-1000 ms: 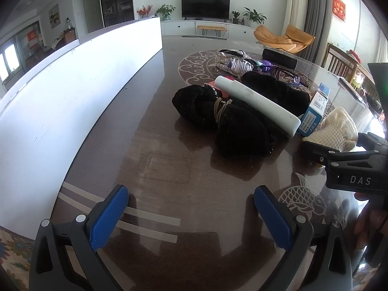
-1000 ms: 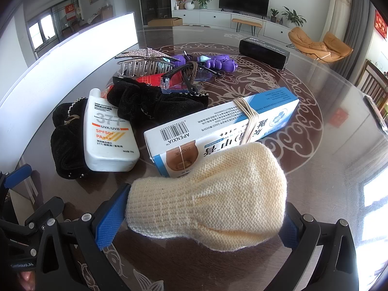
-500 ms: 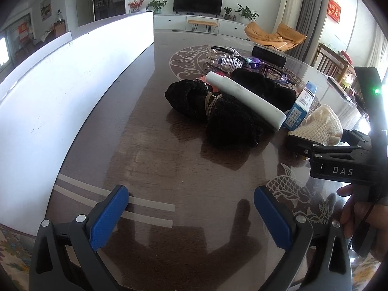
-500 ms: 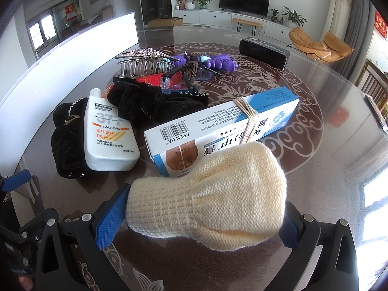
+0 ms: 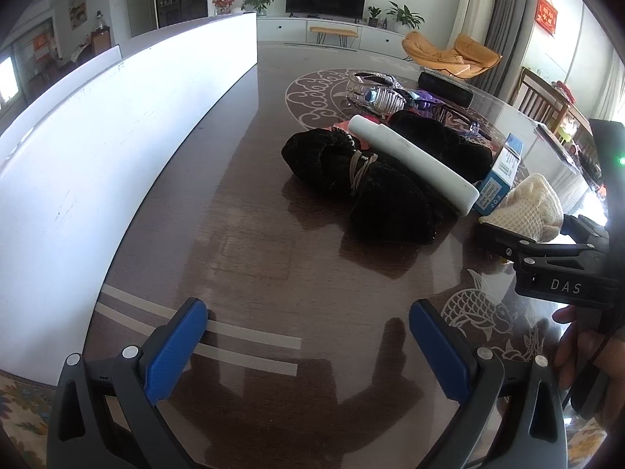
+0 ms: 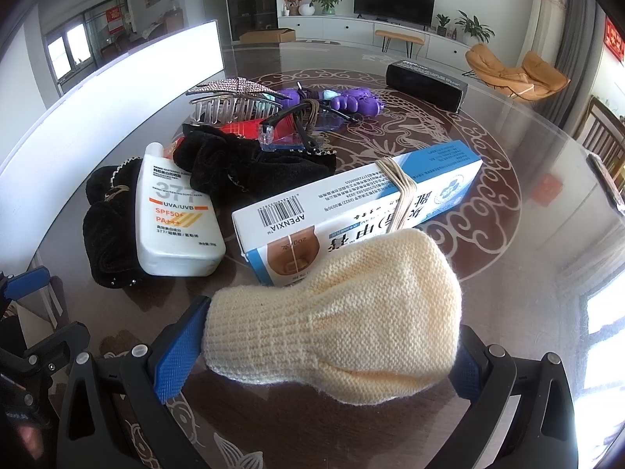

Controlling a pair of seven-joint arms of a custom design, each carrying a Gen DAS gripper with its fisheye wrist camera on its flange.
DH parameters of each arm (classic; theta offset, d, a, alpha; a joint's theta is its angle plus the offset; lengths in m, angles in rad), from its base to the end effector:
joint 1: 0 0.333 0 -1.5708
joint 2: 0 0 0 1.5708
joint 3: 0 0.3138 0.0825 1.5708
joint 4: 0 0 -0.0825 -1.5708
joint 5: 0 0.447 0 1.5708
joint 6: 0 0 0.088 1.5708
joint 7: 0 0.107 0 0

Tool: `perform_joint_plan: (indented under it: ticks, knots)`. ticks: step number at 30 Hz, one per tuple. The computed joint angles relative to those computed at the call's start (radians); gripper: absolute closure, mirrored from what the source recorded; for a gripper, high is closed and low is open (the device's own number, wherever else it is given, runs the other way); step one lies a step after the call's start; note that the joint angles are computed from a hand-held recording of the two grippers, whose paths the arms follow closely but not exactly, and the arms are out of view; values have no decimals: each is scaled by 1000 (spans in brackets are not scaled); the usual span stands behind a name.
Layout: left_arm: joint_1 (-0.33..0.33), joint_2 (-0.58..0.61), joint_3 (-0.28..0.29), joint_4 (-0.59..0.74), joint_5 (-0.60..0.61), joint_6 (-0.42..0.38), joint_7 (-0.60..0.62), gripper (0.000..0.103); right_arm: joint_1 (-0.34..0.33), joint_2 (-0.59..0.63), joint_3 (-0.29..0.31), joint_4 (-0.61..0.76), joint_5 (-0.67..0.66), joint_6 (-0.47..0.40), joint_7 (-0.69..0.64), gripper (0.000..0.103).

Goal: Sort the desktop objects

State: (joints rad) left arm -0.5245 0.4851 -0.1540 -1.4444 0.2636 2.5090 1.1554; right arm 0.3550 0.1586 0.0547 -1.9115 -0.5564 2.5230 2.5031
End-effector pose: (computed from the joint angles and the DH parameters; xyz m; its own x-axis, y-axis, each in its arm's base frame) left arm 0.6343 -0.4848 0.4546 -0.3959 -0.9165 0.0577 -0.7705 0.2973 -0.5639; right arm 0.6297 0.2776 0.4294 -0.1421 -0.9898 0.0041 -0.8169 0.1150 -0.5653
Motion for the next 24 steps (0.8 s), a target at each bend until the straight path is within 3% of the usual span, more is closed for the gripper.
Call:
perform_joint_plan:
  ticks: [4, 24]
  knots:
    - [-38, 19, 29, 29, 75, -34, -36, 0, 0, 1, 0, 0, 0, 1, 0, 0]
    - [-35, 12, 29, 5, 115, 9, -88, 0, 1, 1, -1, 0, -5, -1, 5, 0]
